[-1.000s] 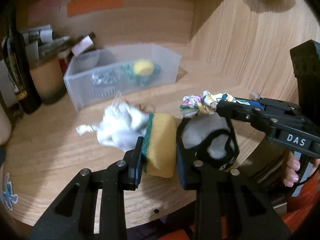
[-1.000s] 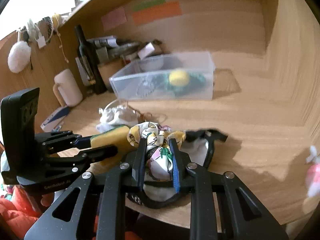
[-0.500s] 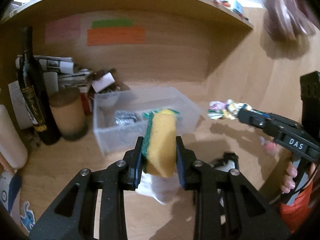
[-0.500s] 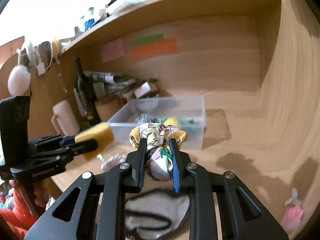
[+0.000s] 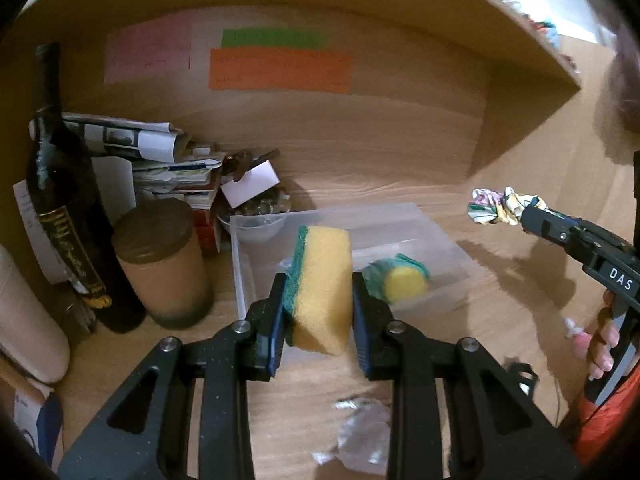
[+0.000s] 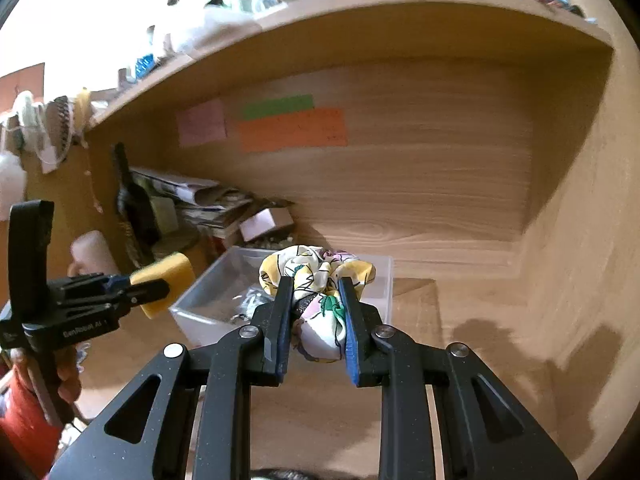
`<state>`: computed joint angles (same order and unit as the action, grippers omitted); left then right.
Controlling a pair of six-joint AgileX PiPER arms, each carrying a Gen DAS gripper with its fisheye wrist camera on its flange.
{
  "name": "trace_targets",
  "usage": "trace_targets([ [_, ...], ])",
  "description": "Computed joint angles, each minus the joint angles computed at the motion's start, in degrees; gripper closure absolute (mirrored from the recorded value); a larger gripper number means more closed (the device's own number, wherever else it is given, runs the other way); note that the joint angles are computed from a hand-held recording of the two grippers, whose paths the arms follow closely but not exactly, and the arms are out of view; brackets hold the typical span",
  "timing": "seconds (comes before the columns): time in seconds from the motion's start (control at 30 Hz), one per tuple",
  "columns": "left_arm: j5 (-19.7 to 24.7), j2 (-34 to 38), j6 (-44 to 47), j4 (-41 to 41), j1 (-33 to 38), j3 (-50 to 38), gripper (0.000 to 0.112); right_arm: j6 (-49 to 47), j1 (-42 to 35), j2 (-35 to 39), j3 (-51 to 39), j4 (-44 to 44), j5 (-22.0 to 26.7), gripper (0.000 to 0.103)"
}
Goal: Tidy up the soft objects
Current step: 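Carry the sponge into the bin with the left gripper while the right releases the scrunchie there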
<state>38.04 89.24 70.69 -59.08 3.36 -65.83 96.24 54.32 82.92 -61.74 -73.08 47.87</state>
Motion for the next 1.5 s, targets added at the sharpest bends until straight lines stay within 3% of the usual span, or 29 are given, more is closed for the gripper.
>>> trace_targets([
  [0.33, -3.06, 10.82, -12.64, 13.25, -5.18, -10.46, 0.083, -17.49, -12.28, 8.15, -8.42, 14.47, -8.0, 0.083],
  [0.6, -3.15, 14.56, -16.39, 18.43, -7.4, -13.84, 0.083, -28.16, -16.44, 15.26, -13.92, 24.04, -8.16, 0.083],
  [0.9, -2.16, 15.34, -17.46, 20.71, -8.26, -14.35, 0.079, -31.36, -17.51, 17.22, -15.59, 27.44, -8.03, 0.08],
  [1.03, -2.32, 14.03, -16.05, 19.34, -8.0, -13.11, 0.062, -31.61, -17.18, 17.09, -15.64, 27.62, -7.62, 0.067],
  [1.27, -2.91, 9.48, -12.04, 14.8, -6.63, -9.35, 0.044, -26.45, -15.13, 13.61, -12.88, 22.57, -7.0, 0.048],
  [1.37, -2.79, 6.64, -9.57, 12.27, -5.55, -7.11, 0.041, -23.22, -13.05, 11.69, -11.74, 18.76, -5.12, 0.036],
  [1.5, -3.51, 2.07, -4.33, 7.48, -3.67, -2.92, 0.026, -18.24, -8.37, 8.34, -9.51, 12.44, -0.96, 0.019],
])
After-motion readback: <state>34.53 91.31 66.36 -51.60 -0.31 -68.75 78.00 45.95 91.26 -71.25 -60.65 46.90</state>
